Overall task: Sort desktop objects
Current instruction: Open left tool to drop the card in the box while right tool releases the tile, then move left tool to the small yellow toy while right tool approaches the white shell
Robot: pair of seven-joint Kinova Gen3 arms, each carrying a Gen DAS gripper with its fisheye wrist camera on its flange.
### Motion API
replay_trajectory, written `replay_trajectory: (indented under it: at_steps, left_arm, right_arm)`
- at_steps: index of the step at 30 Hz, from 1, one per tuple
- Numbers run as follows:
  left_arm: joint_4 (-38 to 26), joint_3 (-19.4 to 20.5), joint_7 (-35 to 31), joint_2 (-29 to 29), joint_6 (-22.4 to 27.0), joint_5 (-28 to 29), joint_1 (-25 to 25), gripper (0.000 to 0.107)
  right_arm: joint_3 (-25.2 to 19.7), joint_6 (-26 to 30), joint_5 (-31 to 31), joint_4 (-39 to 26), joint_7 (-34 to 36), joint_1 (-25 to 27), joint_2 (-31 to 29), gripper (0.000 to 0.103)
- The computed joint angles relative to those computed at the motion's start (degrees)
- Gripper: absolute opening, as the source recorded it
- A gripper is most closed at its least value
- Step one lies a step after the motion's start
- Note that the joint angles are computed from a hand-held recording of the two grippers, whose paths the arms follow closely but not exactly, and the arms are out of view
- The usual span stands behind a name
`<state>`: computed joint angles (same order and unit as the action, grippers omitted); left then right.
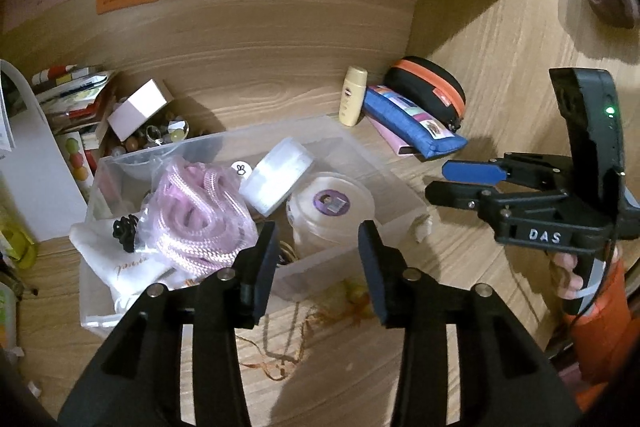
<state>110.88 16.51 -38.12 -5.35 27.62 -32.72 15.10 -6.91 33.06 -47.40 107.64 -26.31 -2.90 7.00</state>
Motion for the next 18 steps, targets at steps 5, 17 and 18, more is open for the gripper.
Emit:
replay_trajectory:
  at_steps: [5,17,18]
  left_arm:
    - [-0.7,0.7,0.9,0.5,1.8,-0.3,1.0,0.046]
    - [-1.6,0.7,3.7,2.7,6.0,-1.9,5.6,0.057]
    - [-1.6,0.4,3.4,3.0,6.1,-1.7,6.0,0.058]
  right_arm:
    - [1.1,-0.1,1.2,0.5,-1.3,1.0,0.0,0.039]
    - [1.4,-2.0,6.8,1.7,-5.4,1.8,1.5,0.054]
    - [1.3,-1.8,7.4,1.5,-6.0,1.8,1.9,0.054]
